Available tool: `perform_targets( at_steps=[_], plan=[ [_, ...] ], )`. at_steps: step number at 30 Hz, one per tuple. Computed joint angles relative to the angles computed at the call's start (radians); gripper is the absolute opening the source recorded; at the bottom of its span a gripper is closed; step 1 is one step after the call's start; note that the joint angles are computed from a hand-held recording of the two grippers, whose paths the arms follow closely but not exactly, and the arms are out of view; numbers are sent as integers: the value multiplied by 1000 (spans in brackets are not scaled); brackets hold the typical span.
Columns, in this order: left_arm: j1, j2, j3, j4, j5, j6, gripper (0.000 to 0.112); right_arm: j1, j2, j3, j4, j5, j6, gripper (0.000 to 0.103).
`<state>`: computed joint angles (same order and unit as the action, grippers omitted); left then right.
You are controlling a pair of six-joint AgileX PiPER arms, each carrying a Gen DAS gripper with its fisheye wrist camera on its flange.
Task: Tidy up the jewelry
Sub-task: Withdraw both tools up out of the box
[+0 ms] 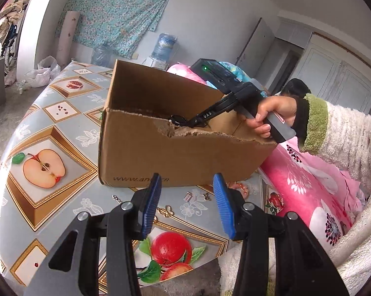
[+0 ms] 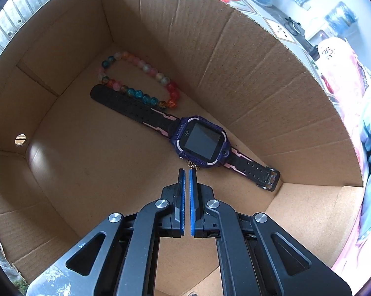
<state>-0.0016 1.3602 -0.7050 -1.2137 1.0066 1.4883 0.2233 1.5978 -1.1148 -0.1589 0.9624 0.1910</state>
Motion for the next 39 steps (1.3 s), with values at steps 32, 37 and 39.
perform_targets(
  at_steps=[32,37,39],
  plan=[
    [-55,38,60,-28,-45,74,43,32,166,-150,46,118,51,1],
    [-59,34,61,-32,-49,69,43,-5,227,-249,117,222,6,1],
    [-61,33,62,-33,-53,67,43,-12,259,-291,123,254,-8,1]
  ],
)
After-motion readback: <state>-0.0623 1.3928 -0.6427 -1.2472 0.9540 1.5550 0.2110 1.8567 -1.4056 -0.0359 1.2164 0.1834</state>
